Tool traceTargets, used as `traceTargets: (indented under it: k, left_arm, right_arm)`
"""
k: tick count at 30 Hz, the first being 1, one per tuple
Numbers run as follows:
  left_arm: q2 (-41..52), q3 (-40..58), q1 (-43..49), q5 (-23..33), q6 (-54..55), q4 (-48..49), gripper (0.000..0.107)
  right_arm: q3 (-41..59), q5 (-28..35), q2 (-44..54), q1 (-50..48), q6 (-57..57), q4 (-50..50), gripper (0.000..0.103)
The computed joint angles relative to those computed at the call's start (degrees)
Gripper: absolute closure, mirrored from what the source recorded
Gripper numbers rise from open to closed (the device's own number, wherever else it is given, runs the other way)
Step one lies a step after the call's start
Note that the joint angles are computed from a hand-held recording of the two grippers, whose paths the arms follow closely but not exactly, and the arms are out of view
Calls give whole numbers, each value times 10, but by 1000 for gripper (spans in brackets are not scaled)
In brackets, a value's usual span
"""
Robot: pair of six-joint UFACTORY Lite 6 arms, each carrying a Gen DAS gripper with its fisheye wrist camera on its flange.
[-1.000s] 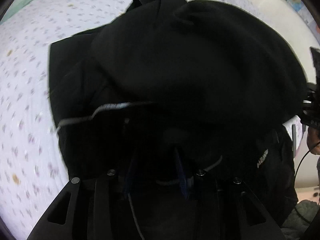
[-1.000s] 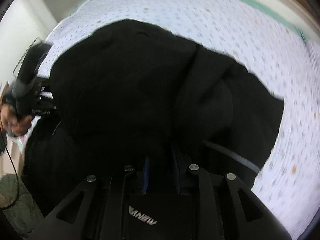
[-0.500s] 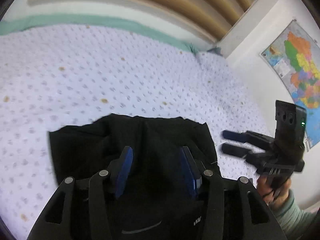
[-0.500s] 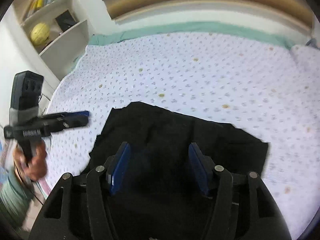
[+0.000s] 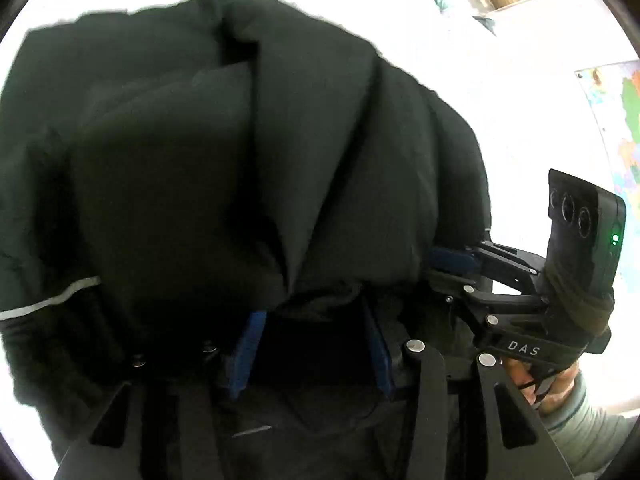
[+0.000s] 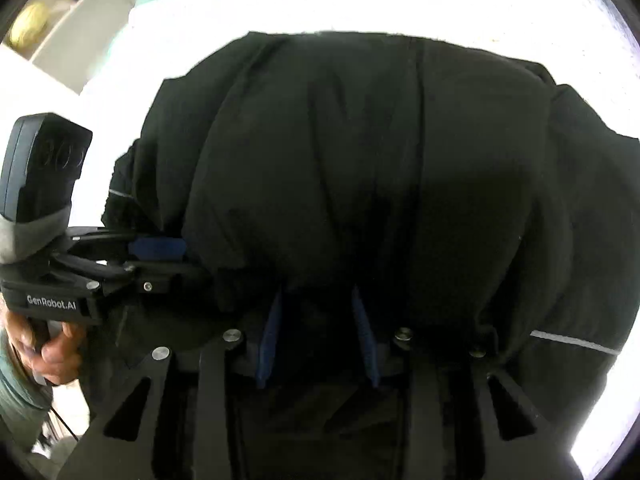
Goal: Fold large clothes
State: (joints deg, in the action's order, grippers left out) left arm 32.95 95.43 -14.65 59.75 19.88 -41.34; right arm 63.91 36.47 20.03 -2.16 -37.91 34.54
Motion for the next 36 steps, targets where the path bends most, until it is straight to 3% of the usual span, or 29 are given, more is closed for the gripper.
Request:
traceTargets:
  k: [6,8,11,13,17,20,23,29,33,36]
  left_arm:
    - [-110,-58,30,50,68,-42,55]
    - [-129,-95,35,32,69,-37,54]
    - [-75,-111,17,-22,11,19,53]
    - [-65,-125,8,-47,-6,24,53]
    - [-110,-104,-8,-25,-42,88,53]
    - [-227,-179,44,5,-19,82,53]
    - [-382,-301,204,72,63,66,53]
    - [-479,-395,536,206,187,126,53]
    - [-561,-511,656,253,250,163,53]
    - [-633,-630,654,221,245,178,53]
  right_arm:
    - [-74,15,-156,-14,-26,-4,60]
    - [-107,16,-199,-11,-20,-20,58]
    - [-108,-44,-123,27,61,-90,58]
    - [-106,-50,-87,35,80,-82,58]
    - [-83,5,-129,27,128,-113,59]
    - [-119,38,-223,-2,115,-124,56]
    - [-169,105,-334,-98,61,-106,54]
    - [-235,242,-460,-405,-118,-130,54]
    - [-244,259,-411,-584,-245,-163,53]
    - [-268,248,-409,-634,-274,-202,53]
